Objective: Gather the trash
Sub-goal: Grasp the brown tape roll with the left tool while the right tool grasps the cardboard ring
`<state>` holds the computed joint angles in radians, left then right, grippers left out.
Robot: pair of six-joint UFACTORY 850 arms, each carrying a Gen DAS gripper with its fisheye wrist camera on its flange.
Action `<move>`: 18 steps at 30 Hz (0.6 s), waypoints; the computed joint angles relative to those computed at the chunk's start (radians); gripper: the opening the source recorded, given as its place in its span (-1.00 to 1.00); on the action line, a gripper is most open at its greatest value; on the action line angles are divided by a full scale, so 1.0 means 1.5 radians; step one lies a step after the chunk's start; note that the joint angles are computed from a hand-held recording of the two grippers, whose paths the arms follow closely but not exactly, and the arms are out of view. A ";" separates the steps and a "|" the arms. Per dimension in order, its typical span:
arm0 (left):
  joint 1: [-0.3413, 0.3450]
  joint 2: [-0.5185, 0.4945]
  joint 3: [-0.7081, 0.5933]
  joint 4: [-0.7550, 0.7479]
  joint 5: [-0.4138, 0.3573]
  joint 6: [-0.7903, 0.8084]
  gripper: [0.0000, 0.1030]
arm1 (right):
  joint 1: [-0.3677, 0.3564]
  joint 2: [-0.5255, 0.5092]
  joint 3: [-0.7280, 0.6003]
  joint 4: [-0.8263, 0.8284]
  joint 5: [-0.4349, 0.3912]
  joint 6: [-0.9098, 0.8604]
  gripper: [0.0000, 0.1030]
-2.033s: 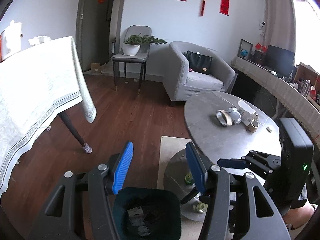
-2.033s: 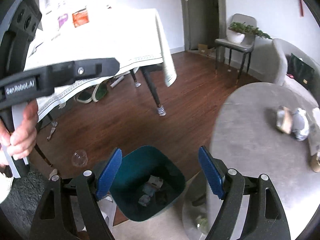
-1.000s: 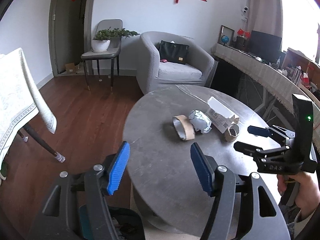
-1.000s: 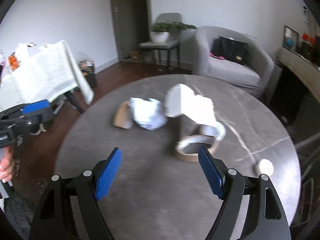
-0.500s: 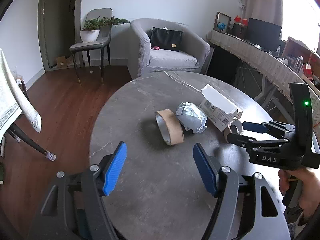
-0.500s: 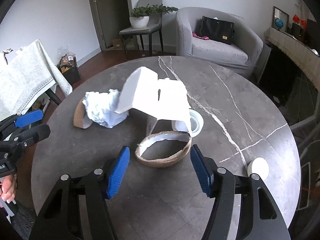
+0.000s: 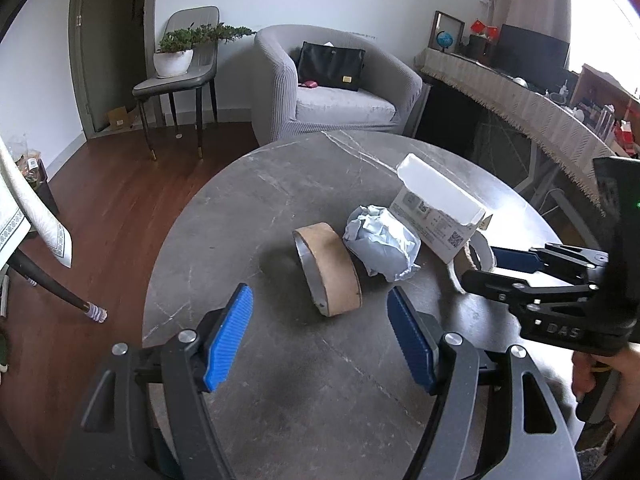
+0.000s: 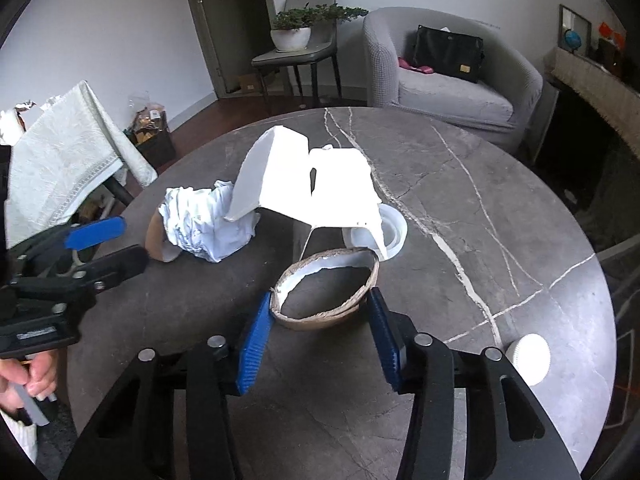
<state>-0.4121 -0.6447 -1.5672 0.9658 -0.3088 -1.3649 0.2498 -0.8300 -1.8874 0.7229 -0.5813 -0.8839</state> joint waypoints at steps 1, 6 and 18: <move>0.000 -0.005 -0.007 -0.013 -0.003 0.015 0.41 | -0.002 0.000 0.001 0.005 -0.007 -0.006 -0.07; -0.007 -0.030 -0.041 -0.047 -0.026 0.059 0.27 | -0.002 0.008 0.013 0.020 -0.004 -0.025 -0.07; -0.002 -0.048 -0.067 -0.125 -0.050 0.118 -0.48 | -0.001 0.012 0.016 0.025 0.008 -0.037 -0.11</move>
<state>-0.4151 -0.7170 -1.6676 0.7782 -0.3835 -1.1878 0.2480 -0.8123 -1.8638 0.7596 -0.5697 -0.9387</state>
